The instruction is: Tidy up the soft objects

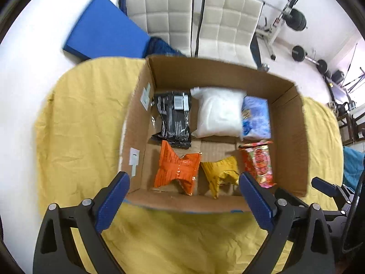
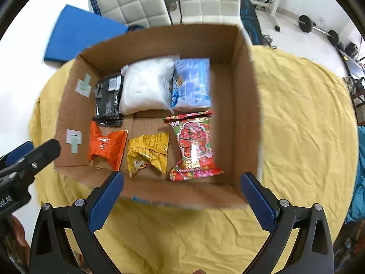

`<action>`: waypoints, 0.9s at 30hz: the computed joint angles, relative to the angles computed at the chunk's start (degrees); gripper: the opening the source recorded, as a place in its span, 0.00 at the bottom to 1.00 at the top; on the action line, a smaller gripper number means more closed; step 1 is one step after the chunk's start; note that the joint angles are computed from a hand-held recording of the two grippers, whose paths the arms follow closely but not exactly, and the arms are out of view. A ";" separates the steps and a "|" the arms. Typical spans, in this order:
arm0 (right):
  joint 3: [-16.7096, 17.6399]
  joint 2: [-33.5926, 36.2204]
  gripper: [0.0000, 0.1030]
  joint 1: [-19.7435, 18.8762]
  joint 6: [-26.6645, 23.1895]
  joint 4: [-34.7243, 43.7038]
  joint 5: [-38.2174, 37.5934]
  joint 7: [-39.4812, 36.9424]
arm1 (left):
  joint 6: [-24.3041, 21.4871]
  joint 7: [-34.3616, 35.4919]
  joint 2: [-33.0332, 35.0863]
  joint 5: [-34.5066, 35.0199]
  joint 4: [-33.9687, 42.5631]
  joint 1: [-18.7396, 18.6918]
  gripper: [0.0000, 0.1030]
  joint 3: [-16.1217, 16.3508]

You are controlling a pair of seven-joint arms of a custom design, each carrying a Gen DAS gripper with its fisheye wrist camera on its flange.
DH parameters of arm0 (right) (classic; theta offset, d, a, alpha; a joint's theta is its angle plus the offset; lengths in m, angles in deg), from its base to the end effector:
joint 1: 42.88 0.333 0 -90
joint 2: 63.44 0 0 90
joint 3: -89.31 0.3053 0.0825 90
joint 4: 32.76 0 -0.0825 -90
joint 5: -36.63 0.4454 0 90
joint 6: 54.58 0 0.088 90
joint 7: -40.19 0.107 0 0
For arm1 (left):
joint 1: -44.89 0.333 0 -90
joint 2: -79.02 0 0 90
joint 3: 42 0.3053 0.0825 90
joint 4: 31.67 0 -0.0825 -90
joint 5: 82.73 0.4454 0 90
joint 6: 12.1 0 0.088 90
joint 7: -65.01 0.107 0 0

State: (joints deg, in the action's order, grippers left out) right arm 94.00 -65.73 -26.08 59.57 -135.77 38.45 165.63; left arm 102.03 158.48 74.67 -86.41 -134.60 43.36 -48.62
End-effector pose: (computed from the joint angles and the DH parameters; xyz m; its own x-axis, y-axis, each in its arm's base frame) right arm 0.5887 0.2346 0.5559 -0.2336 -0.9595 -0.1573 -0.9501 0.2596 -0.1728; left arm 0.6183 -0.0945 0.5791 -0.1894 -0.9811 0.0385 -0.9474 0.1723 -0.2698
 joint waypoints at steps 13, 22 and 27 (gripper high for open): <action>2.69 -16.45 1.00 -0.61 -3.13 -1.79 -7.83 3.88 | 0.90 1.59 -15.08 -3.13 -4.05 -1.04 0.95 1.16; 4.38 -21.53 1.00 -0.36 -6.63 0.03 -8.10 4.84 | -1.79 0.93 -21.27 -4.16 -4.43 -1.51 0.95 2.32; 5.70 -22.51 1.00 -0.65 -8.36 1.41 -9.89 5.56 | -1.50 0.63 -23.63 -4.41 -5.10 -1.63 0.95 2.40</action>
